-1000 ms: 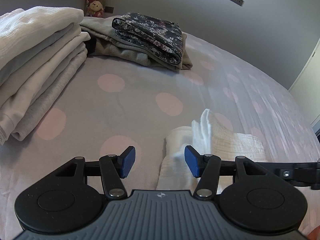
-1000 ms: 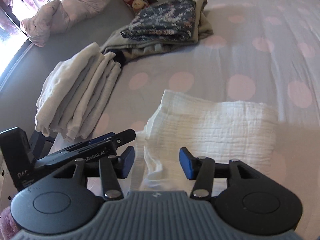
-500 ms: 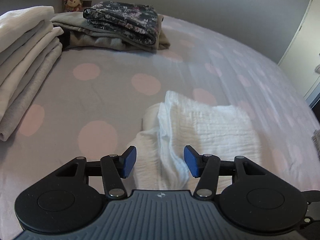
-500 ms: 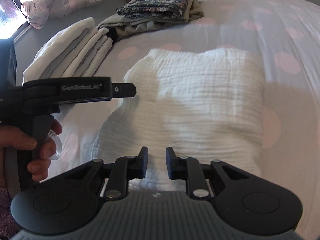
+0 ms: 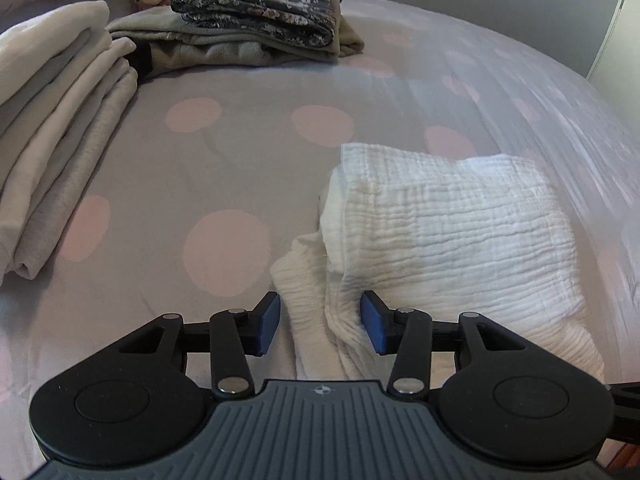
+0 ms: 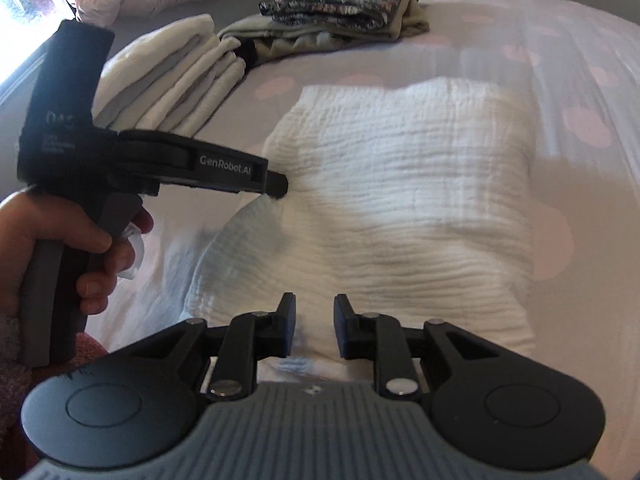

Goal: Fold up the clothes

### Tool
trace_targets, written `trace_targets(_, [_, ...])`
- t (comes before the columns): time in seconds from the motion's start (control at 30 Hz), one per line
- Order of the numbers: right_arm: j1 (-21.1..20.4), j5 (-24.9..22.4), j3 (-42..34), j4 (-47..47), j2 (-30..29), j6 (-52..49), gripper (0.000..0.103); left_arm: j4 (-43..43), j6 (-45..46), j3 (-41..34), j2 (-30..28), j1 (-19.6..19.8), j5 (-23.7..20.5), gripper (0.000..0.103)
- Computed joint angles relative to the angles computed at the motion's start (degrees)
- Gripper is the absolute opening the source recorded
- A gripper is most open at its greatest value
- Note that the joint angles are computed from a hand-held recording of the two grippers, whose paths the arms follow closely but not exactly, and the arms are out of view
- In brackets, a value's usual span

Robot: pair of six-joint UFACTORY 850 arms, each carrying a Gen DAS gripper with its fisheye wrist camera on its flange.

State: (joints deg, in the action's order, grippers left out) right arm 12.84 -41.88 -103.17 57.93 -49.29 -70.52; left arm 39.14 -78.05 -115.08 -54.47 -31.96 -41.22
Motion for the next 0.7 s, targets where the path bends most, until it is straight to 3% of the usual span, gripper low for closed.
trace_targets(0.03, [-0.4, 0.6, 0.7, 1.8, 0.8, -2.4, 0.026, 2.6, -2.4, 0.5, 0.5, -0.3, -0.1, 0.043])
trace_targets(0.1, [-0.6, 3.4, 1.3, 4.8, 2.0, -6.2, 0.039, 8.0, -7.9, 2.2, 1.7, -0.8, 1.1, 0.043])
trace_targets(0.2, [-0.3, 9.3, -0.2, 6.1, 1.8, -9.7, 0.039, 13.9, -14.4, 4.2, 2.9, -0.8, 5.1, 0.043])
trace_targets(0.3, [-0.2, 11.3, -4.4, 5.7, -0.8, -8.7, 0.038, 14.3, -14.3, 2.9, 1.9, -0.5, 6.8, 0.047])
trace_targets(0.47, [0.6, 13.2, -12.4, 3.3, -6.5, -5.7, 0.038, 10.4, -7.6, -0.7, -0.8, -0.4, 7.2, 0.047])
trace_targets(0.6, [1.5, 11.0, -20.8, -9.6, -12.2, 7.5, 0.038, 4.2, -1.5, -4.2, -3.4, 0.2, 4.8, 0.047])
trace_targets(0.7, [2.2, 10.0, -25.0, -15.1, -15.5, 11.9, 0.038, -2.8, 3.1, -5.8, -4.8, 1.3, 4.8, 0.047])
